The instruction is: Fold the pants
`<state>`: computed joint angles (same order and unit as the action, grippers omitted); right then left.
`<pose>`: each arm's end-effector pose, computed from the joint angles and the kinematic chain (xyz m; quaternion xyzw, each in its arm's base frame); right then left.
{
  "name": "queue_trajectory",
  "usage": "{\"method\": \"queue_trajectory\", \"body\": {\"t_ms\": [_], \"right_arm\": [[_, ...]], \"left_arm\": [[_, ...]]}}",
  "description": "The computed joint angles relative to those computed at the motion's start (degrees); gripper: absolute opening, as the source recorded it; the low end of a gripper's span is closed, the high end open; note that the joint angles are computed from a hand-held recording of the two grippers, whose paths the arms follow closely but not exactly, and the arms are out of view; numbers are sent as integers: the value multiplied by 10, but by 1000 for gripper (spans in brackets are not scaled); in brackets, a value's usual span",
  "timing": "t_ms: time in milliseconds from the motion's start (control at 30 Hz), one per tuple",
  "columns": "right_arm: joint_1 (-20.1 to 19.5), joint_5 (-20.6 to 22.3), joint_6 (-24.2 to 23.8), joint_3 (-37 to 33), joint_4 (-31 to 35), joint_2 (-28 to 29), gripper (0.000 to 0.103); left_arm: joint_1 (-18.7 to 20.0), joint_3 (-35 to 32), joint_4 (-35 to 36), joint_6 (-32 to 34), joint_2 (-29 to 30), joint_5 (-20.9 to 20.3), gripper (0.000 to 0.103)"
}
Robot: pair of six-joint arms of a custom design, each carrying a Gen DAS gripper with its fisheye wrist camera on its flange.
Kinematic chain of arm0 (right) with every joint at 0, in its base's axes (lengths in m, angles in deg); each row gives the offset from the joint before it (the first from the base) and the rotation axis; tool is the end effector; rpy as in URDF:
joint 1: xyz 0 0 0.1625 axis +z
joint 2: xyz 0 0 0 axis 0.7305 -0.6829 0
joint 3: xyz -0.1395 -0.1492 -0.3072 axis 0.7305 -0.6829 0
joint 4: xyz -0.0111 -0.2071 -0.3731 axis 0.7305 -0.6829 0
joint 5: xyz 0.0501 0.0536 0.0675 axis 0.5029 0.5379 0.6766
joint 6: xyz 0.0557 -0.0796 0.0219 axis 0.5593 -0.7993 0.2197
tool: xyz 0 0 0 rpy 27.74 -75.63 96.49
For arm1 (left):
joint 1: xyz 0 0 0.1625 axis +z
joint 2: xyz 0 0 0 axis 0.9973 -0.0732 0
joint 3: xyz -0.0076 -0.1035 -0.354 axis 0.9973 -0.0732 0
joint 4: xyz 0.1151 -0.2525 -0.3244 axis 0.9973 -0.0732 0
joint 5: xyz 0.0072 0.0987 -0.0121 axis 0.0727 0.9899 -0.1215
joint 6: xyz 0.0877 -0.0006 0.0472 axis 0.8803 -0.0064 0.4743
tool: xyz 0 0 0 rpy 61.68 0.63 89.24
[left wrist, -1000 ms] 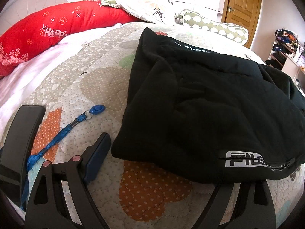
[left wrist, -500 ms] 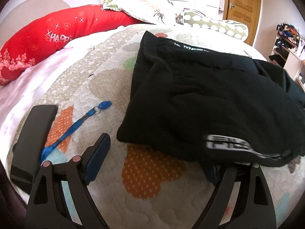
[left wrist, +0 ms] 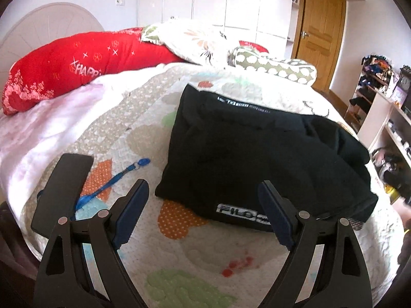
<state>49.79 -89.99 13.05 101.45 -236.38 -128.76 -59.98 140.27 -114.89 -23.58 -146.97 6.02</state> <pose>0.1686 -0.5457 0.2494 0.3006 -0.8771 0.2969 0.2287 -0.2781 -0.3848 0.1203 -0.0448 0.7858 -0.4689 0.4009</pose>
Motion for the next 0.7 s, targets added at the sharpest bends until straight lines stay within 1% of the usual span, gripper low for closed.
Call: {"method": "queue_trajectory", "body": {"t_ms": [167,267,367,467,700], "right_arm": [[10,7,-2,9,10,1,102],[12,14,2,13,15,-1,102],[17,10,-1,16,15,-1,102],[20,8,-5,18,18,-2,102],[16,18,-1,20,24,-5,102]], "left_arm": [[-8,-18,35,-16,9,-1,87],[-11,-18,24,-7,11,-1,87],[-12,-24,27,-7,18,0,87],[-11,-25,13,4,23,-3,87],[-7,-32,-3,20,35,-7,87]]}}
